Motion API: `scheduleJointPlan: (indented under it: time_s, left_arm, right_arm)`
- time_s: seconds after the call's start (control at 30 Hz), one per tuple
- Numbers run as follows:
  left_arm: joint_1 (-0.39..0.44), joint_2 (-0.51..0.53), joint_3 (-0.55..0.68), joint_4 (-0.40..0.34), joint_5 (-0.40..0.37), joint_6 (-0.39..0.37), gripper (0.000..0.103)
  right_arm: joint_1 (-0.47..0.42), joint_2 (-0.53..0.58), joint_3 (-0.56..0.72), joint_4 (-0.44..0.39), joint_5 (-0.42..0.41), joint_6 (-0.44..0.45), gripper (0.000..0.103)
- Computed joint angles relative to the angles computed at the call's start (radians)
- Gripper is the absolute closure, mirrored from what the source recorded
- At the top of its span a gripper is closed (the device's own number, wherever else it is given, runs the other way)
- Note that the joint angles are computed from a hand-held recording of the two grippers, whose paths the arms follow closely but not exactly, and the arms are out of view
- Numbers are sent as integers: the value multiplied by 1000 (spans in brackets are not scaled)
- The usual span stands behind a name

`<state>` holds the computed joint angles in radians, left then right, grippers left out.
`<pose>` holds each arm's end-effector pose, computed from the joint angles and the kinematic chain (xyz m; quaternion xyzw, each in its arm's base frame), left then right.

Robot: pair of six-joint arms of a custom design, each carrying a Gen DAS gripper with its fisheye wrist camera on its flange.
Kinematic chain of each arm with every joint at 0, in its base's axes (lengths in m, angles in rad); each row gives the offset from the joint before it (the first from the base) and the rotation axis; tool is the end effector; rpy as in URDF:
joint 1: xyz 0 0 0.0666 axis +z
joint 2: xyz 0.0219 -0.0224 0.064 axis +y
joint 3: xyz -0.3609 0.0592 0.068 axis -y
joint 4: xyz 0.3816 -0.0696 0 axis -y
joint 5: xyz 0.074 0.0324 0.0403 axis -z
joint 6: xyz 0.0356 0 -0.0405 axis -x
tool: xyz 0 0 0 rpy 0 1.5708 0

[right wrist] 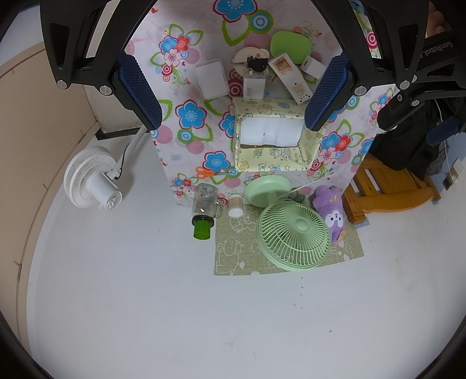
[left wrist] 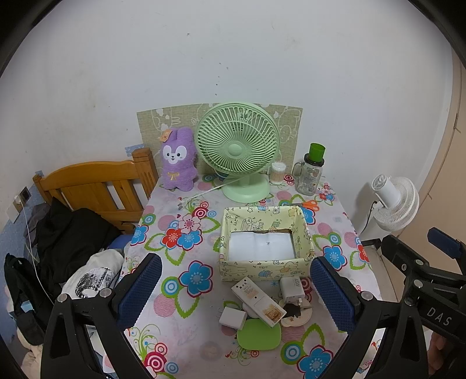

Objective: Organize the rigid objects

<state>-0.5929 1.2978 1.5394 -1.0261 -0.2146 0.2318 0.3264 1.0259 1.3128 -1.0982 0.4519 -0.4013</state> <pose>0.3668 -0.2385 0.5108 0.1246 0.9108 -0.0620 0.3886 0.3194 0.0913 0.5054 0.1169 0.9014 -0.0659 0.4117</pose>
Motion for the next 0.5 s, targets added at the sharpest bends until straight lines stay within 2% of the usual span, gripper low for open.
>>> scheduleJointPlan:
  time_s: [0.5]
  left_arm:
    - [-8,0,-6,6,-12,1,0]
  right_arm:
    - [-6,-2,-6,10,-3,1,3]
